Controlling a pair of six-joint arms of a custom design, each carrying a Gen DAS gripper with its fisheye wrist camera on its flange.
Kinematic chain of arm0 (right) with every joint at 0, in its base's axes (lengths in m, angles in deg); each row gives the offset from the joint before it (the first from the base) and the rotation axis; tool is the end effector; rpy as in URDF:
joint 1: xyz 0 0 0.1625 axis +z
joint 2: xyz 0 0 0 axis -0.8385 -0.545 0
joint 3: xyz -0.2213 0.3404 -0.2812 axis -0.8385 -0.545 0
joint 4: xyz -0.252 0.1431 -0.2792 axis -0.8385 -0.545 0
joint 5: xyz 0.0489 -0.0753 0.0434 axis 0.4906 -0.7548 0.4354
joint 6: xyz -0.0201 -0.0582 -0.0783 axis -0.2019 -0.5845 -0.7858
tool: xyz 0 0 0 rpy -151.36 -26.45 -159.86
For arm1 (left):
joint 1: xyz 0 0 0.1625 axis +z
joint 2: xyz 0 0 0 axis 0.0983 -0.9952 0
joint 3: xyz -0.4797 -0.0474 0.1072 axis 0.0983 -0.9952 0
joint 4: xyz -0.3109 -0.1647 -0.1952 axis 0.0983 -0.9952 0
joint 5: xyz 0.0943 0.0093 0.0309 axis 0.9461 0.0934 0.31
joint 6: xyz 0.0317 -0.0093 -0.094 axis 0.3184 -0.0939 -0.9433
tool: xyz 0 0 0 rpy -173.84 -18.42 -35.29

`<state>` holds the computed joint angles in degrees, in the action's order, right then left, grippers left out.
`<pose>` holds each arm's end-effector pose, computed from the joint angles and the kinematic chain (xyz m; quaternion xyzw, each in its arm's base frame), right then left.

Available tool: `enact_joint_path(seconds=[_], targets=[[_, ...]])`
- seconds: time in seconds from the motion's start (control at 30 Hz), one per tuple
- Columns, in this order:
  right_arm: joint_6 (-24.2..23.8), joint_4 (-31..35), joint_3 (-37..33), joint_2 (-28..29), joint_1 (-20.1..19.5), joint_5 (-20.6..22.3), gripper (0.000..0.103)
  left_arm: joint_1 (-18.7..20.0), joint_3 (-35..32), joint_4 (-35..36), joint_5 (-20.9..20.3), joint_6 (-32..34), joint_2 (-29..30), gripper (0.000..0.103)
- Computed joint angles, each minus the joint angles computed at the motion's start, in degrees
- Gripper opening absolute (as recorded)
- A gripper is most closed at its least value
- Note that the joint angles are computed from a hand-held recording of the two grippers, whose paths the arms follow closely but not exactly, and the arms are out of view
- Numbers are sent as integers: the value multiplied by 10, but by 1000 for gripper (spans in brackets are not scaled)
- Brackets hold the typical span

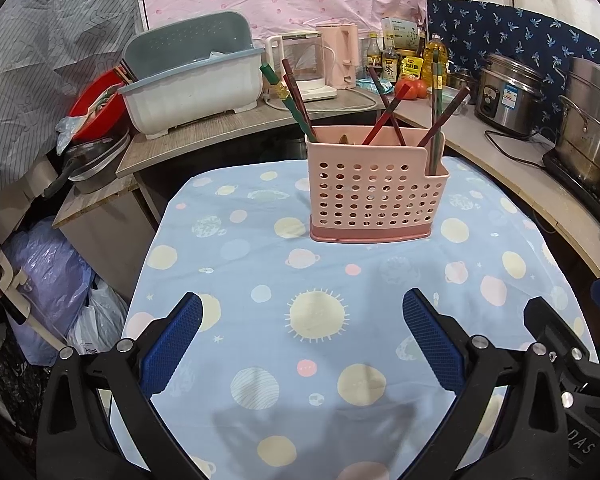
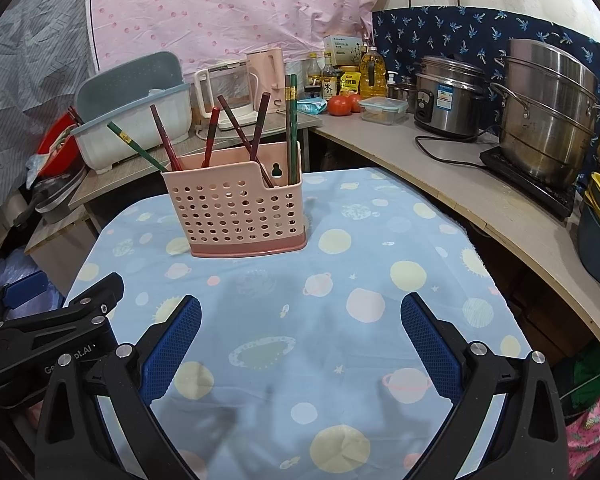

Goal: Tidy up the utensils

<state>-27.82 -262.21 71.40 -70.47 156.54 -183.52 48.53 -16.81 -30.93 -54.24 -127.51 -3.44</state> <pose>0.2079 -0.7550 0.2024 0.1540 -0.8454 0.3991 0.3199 -0.2836 -0.7701 0.1336 0.1243 0.8276 -0.3793 0.3946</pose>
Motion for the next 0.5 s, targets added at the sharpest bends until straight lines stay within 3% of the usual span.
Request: enact_joint_path(seconds=[0.5], targets=[[0, 0, -3, 2, 0, -2, 97, 0, -16, 9, 1, 2, 6, 96]])
